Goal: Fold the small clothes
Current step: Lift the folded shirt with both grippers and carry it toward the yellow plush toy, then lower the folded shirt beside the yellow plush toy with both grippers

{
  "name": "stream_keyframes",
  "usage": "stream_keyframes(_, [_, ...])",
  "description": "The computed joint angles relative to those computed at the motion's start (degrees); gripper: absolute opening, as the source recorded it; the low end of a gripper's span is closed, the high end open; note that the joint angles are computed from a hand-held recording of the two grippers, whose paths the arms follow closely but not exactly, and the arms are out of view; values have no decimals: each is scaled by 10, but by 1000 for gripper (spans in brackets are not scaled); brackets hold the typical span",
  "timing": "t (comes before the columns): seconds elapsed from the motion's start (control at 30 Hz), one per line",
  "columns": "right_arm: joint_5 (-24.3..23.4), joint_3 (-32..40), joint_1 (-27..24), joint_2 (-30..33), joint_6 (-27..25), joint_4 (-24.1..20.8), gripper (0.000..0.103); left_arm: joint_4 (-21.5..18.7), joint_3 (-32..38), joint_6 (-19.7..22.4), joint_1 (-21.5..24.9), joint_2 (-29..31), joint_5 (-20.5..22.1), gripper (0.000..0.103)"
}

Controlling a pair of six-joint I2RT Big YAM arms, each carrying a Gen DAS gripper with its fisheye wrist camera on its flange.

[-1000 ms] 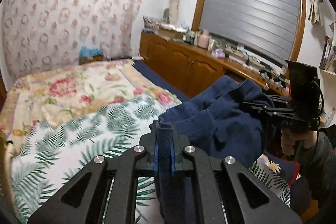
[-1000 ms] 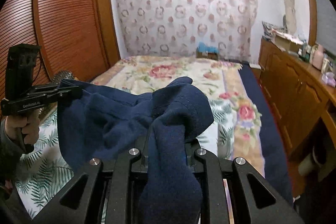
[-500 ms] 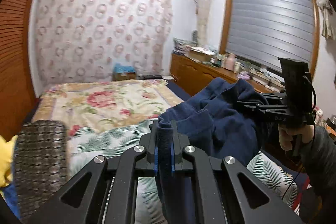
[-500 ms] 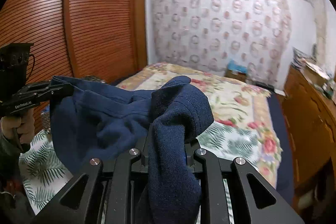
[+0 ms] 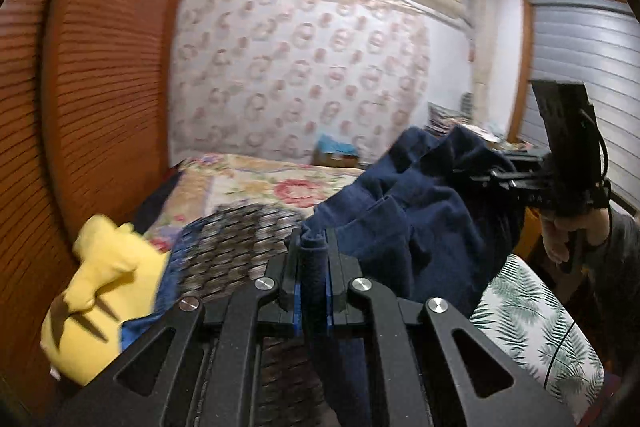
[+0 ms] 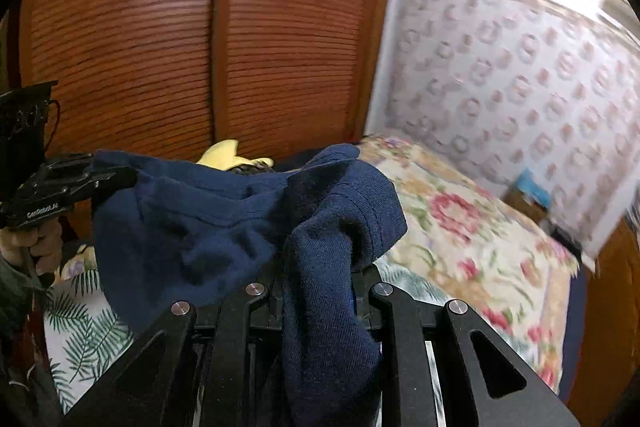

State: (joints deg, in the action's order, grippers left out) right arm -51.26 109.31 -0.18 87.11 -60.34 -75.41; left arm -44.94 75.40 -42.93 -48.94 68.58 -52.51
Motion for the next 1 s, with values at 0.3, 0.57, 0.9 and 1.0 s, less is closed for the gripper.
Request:
stream_keyframes(0.3, [49, 126, 103, 86, -63, -70, 20, -122, -78, -208, -31, -56, -66, 9])
stream_keyframes(0.57, [101, 164, 164, 131, -63, -75, 28, -213, -110, -340, -23, -54, -33, 9])
stream_keyframes(0.9, [31, 114, 119, 119, 39, 9, 68, -265, -103, -379, -29, -39, -24, 10])
stream_keyframes(1.0, [32, 104, 118, 130, -5, -32, 68, -282, -95, -386, -28, -34, -25, 23])
